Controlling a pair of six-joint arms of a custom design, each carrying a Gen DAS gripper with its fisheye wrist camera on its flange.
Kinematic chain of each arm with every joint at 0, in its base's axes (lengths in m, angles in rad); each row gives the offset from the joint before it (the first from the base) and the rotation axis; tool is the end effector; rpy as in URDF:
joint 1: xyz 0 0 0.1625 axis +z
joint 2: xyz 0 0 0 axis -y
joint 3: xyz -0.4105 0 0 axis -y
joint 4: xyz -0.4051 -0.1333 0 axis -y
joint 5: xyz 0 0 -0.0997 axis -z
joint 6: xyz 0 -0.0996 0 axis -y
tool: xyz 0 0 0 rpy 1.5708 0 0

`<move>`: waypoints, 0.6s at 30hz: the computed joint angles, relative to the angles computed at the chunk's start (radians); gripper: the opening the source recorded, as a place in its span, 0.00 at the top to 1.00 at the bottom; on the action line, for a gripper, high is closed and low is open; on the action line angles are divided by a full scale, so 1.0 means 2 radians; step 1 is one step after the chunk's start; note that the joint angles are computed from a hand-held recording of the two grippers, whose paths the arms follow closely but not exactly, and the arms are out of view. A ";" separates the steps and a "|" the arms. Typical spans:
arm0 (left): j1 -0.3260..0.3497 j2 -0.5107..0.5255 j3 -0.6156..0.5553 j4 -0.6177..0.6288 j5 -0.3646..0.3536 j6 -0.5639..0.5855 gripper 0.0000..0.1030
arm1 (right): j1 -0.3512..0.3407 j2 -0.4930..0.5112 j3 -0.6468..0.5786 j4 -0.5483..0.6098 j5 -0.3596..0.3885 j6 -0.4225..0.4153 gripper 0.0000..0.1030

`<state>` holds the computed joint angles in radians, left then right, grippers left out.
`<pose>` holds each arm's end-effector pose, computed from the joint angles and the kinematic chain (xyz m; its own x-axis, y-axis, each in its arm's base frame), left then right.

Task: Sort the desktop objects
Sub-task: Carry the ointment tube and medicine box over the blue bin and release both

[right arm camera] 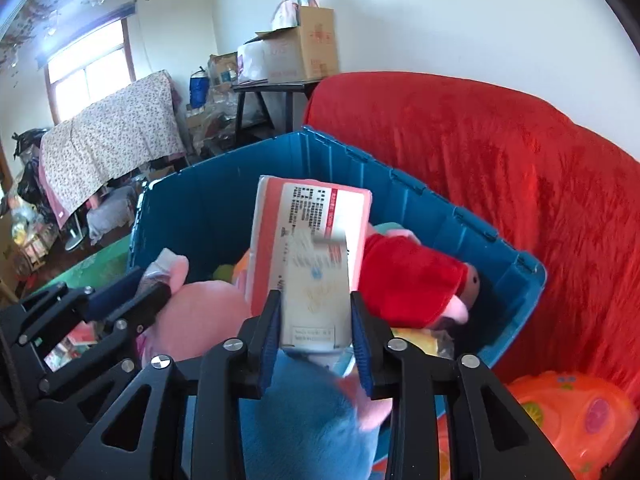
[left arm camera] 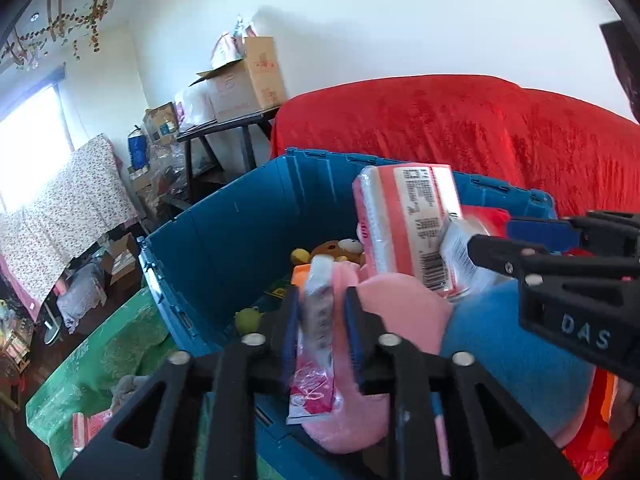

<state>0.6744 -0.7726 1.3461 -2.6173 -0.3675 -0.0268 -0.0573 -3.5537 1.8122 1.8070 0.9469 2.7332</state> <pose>-0.4362 -0.6384 0.2428 -0.5749 0.0003 -0.8183 0.6802 0.5561 -0.4777 0.3592 -0.2124 0.2925 -0.5174 0.7758 0.3612 -0.1527 0.3316 -0.9310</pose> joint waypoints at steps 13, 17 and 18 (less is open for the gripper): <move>-0.002 -0.028 0.030 -0.002 0.010 -0.033 0.40 | 0.029 0.001 -0.018 -0.013 0.011 0.026 0.06; -0.007 -0.050 0.056 -0.002 0.014 -0.052 0.40 | 0.030 -0.006 -0.032 0.002 0.009 0.016 0.00; -0.009 -0.058 0.066 -0.002 0.018 -0.060 0.40 | 0.030 -0.008 -0.033 0.006 0.007 0.011 0.00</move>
<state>0.6573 -0.8888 1.4771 -2.6210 -0.3311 -0.1477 0.0031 -3.5691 1.7461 1.8192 0.9599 2.7545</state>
